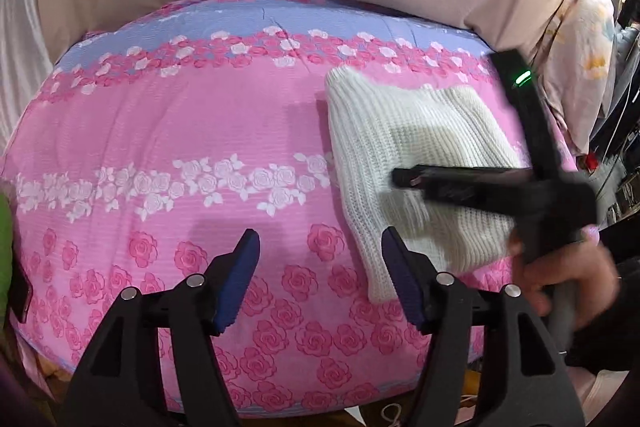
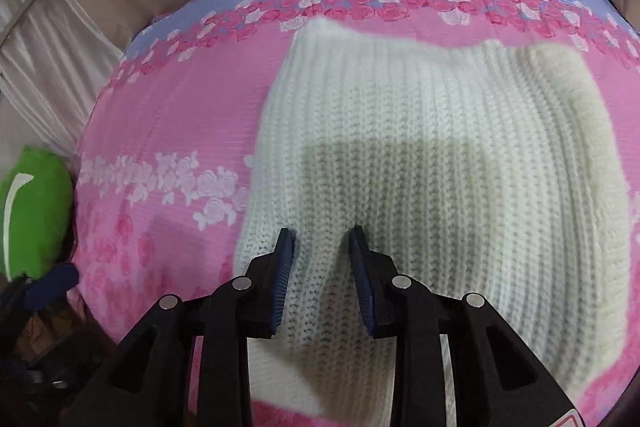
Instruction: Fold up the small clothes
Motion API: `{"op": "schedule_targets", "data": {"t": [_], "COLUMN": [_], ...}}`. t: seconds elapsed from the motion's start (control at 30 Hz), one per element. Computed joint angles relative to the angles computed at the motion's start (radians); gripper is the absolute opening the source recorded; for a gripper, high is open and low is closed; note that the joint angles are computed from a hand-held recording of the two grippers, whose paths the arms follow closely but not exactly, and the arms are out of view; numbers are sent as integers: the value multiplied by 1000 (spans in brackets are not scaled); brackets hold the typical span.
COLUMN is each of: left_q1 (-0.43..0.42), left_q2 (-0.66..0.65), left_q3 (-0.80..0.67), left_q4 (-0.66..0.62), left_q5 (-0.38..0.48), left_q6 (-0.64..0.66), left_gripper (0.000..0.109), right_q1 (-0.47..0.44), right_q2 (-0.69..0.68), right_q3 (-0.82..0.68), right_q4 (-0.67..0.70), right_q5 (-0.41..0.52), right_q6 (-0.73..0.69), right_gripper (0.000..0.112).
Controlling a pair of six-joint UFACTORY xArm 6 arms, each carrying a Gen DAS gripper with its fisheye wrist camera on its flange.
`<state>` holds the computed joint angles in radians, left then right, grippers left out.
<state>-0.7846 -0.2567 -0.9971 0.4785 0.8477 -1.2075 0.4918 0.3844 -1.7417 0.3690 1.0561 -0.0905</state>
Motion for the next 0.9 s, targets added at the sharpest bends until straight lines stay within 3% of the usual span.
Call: {"op": "schedule_targets", "data": {"t": [0.07, 0.2, 0.37, 0.53, 0.63, 0.73, 0.77, 0.9], "left_q1": [3, 1, 3, 2, 0, -4, -4, -4], "left_q2": [8, 67, 186, 311, 361, 394, 400, 416], "left_q3": [-11, -75, -188, -315, -363, -392, -398, -405], "left_q4": [8, 10, -14, -79, -102, -115, -121, -146], "left_q5": [-2, 16, 16, 40, 51, 59, 61, 64], "left_q6": [4, 43, 121, 203, 230, 250, 255, 267], "left_gripper": [62, 62, 64, 64, 64, 64, 64, 64], "right_q1": [-36, -129, -195, -239, -235, -218, -228, -283], "right_q2": [-78, -206, -133, -270, -326, -293, -315, -349], "right_q3": [55, 195, 269, 339, 409, 484, 522, 513], "right_q4": [53, 2, -139, 71, 53, -37, 0, 127], "right_q5": [-53, -154, -135, -192, -185, -178, -212, -174], "right_q6": [14, 86, 139, 96, 53, 89, 94, 112], "right_gripper": [22, 22, 21, 22, 22, 26, 29, 37]}}
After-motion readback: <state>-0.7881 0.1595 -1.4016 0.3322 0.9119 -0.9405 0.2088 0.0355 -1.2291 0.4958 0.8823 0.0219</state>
